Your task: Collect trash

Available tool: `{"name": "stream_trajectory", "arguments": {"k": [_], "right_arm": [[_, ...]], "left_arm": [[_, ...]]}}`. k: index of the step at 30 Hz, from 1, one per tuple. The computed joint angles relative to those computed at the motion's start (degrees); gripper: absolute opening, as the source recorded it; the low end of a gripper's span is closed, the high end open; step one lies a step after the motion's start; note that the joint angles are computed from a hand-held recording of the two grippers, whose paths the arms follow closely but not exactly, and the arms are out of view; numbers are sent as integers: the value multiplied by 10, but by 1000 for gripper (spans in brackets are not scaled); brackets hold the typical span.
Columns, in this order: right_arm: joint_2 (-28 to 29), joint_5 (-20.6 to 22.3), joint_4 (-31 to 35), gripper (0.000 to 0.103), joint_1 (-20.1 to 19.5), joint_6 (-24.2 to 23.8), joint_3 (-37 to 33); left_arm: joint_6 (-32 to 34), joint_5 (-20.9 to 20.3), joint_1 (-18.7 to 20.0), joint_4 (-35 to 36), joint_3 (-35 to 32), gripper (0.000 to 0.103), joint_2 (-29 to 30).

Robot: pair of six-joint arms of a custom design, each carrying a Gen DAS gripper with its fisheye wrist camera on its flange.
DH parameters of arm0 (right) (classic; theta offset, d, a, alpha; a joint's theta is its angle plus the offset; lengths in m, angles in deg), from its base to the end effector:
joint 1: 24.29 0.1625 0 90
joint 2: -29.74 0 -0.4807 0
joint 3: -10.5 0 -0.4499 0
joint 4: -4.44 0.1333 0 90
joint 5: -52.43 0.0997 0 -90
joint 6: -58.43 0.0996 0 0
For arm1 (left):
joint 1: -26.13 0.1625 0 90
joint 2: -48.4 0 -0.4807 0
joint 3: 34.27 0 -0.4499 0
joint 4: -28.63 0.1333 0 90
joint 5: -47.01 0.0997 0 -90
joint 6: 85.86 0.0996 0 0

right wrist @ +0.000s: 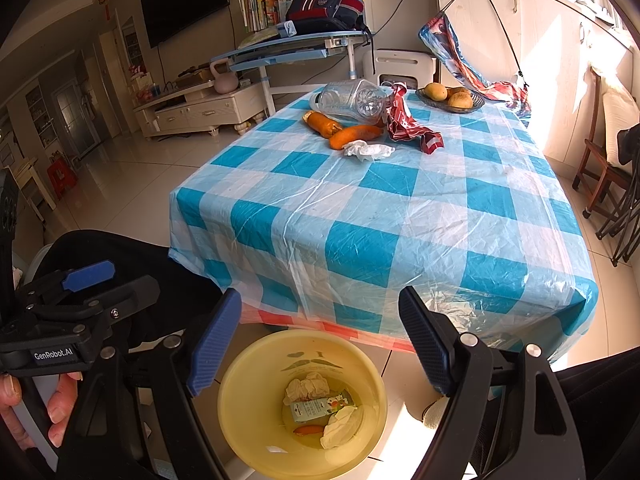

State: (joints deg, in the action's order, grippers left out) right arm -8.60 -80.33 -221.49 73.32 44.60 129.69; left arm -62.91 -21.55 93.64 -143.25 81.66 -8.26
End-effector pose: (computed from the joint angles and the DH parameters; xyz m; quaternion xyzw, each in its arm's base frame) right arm 0.1400 -0.5519 0.0564 -0.0120 -0.8426 0.4124 0.3461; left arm -0.0810 -0.6394 0.1301 0.3385 0.9028 -0.1919 0.1832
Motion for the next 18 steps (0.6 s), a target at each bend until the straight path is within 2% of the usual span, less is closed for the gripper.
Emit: {"name": "stream_trajectory", "arguments": {"k": [18], "right_arm": [[0,7,-2,79,-1,5,-1]], "left_arm": [[-11,-5,3,8,-5,96,-2]]}}
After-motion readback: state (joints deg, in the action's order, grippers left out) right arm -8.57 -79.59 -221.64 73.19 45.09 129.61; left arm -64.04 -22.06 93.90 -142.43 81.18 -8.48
